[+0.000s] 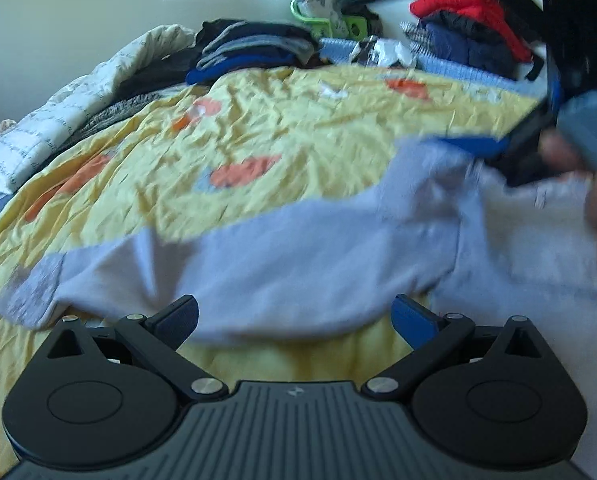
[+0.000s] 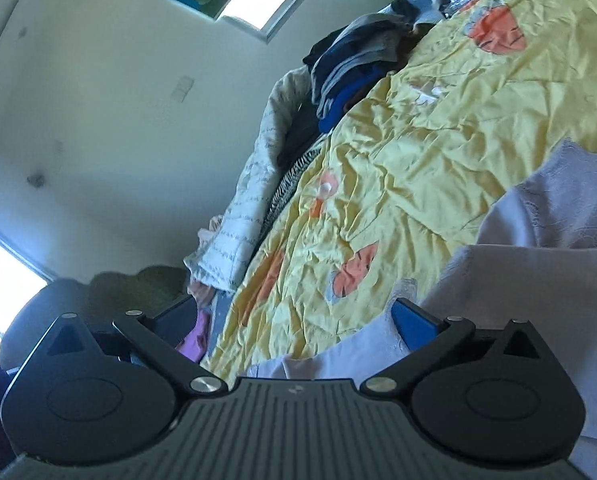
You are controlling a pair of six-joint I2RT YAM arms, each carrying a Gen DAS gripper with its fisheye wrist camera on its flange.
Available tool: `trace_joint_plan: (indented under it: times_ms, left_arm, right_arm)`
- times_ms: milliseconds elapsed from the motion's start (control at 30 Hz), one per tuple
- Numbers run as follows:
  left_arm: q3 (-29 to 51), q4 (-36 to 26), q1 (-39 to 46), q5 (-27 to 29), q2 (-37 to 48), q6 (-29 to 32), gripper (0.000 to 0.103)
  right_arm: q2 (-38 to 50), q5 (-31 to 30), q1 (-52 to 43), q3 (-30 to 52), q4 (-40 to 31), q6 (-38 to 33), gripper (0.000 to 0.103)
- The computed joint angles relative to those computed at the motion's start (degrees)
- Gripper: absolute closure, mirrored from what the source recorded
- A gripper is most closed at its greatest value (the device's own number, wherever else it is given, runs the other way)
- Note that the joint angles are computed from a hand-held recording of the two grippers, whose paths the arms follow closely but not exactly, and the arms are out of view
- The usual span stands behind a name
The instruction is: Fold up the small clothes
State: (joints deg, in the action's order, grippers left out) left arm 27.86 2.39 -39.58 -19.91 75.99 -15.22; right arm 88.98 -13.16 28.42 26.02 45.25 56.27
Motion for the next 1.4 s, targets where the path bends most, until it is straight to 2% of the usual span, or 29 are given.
trace_joint_plan:
  times_ms: [133,300,367,500,600,700,767,833,933,967,1033,1100,1133,1167,1267,1400]
  left_arm:
    - [6.25,1.65,-0.08,0.07,6.57,0.55,0.000]
    - [16.79,-1.42,1.21,1.24,16.80,-3.69,0.000]
    - [20.04,-3.97,1.53,0.25,19.60,-6.22,0.000]
    - [22.37,-5.59,2.57,-4.98,21.98,-12.12,0.000]
    - [24.80,-7.52,5.22,-6.00,24.21,-14.32,0.000]
    - [25.10,-8.19,7.62,-4.21,24.09,-13.09,0.000]
    - [20.96,-5.61,8.77,-0.61,19.89,-9.20,0.000]
    - [13.10,0.15,9.32,4.05,13.19,-5.32,0.000]
    - [-1.22,9.88,7.67,7.99,3.79,0.01,0.000]
    - [-4.35,11.13,6.41,6.88,2.81,0.52,0.000]
    - [-7.98,13.74,4.48,3.57,4.70,-3.22,0.000]
    - [-13.21,25.08,1.49,-2.61,7.94,-4.79,0.000]
    - [-13.65,26.74,-0.60,-6.73,9.34,-5.09,0.000]
    - [-11.92,23.48,-1.54,-8.55,10.02,-6.38,0.000]
    - [-11.26,23.08,-1.90,-9.18,10.95,-9.20,0.000]
    - [-12.48,24.60,-0.22,-6.63,10.23,-8.82,0.000]
  right_arm:
    - [0.08,-0.47,0.31,0.17,0.14,-0.54,0.001]
    - [-0.44,-1.55,-0.14,-0.52,0.26,-0.92,0.002]
    - [-0.65,-1.83,-0.49,-1.46,1.68,1.60,0.002]
    - [-6.20,3.66,-0.20,-4.70,-0.49,0.33,0.001]
    - [-10.52,5.45,-1.25,-8.75,0.22,1.90,0.001]
    - [-11.73,4.28,-3.48,-12.48,5.24,4.02,0.001]
    - [-11.65,3.82,-4.57,-12.73,4.99,3.90,0.001]
    - [-9.30,1.03,-6.07,-12.90,7.45,3.78,0.001]
    - [-2.35,-2.96,-7.93,-14.15,17.75,7.11,0.001]
    - [1.33,-5.30,-8.68,-14.72,23.59,7.97,0.001]
    - [5.60,-6.48,-8.86,-15.36,30.13,8.64,0.001]
    - [7.90,-6.45,-8.26,-15.30,33.05,7.49,0.001]
    - [7.53,-6.25,-7.82,-14.90,31.77,7.05,0.001]
    - [6.38,-5.84,-7.26,-14.35,29.12,6.30,0.001]
    - [3.27,-5.26,-6.15,-12.89,22.83,3.59,0.001]
    - [4.67,-5.62,-6.75,-13.02,25.48,5.47,0.001]
